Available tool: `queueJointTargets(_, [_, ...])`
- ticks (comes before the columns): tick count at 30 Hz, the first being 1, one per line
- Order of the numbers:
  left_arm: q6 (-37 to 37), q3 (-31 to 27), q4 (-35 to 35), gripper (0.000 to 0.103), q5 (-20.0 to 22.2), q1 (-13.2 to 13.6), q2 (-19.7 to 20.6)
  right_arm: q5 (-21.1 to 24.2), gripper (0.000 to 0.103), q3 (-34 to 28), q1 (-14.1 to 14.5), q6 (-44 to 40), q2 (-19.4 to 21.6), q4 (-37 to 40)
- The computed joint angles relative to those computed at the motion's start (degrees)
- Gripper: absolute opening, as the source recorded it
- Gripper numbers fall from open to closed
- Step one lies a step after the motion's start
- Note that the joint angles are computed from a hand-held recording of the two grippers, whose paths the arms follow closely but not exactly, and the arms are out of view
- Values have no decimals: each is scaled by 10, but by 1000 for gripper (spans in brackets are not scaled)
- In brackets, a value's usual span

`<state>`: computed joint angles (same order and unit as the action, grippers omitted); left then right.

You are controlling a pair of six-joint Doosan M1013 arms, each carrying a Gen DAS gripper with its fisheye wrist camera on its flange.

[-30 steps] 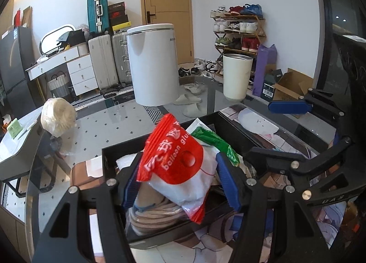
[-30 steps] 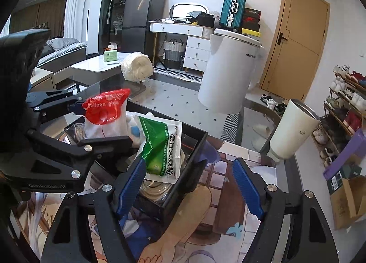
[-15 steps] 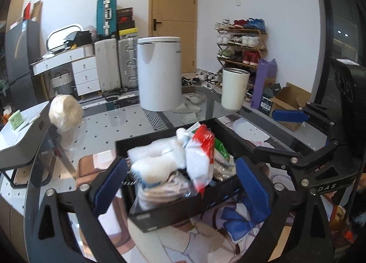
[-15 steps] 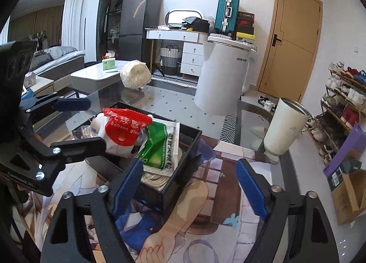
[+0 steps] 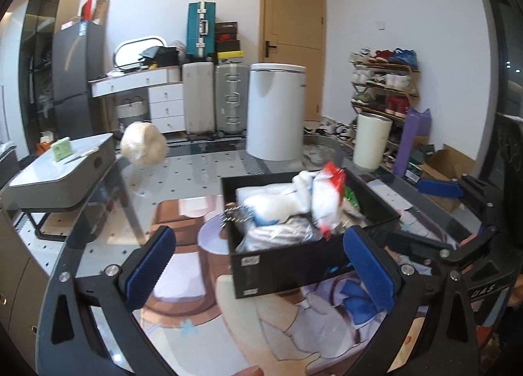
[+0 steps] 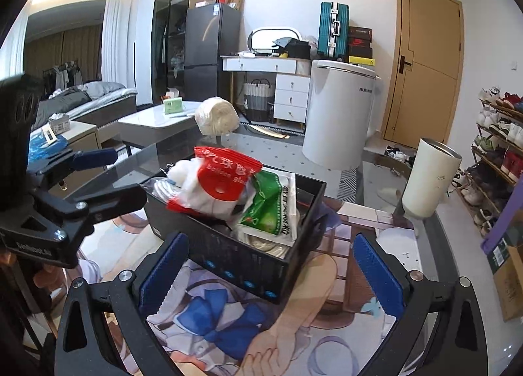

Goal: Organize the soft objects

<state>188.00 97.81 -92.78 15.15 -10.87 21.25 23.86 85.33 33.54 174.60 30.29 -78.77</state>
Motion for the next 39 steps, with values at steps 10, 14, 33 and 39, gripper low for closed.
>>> queueJointTargets(10, [128,11,-143,103,-29,-5,3,-6,102,16,5,109,0,-93])
queueJointTargets(14, [109,8,-128,103,-25,-3,5,-6,102,18,3,121,0,-98])
queueJointTargets(33, [145,14,-161,103,-1,1,4,14,102,33,7,195,-7,-169])
queueJointTargets(39, [151,15,-166,103,3,1,3,20,102,38,9,212,-9,-185])
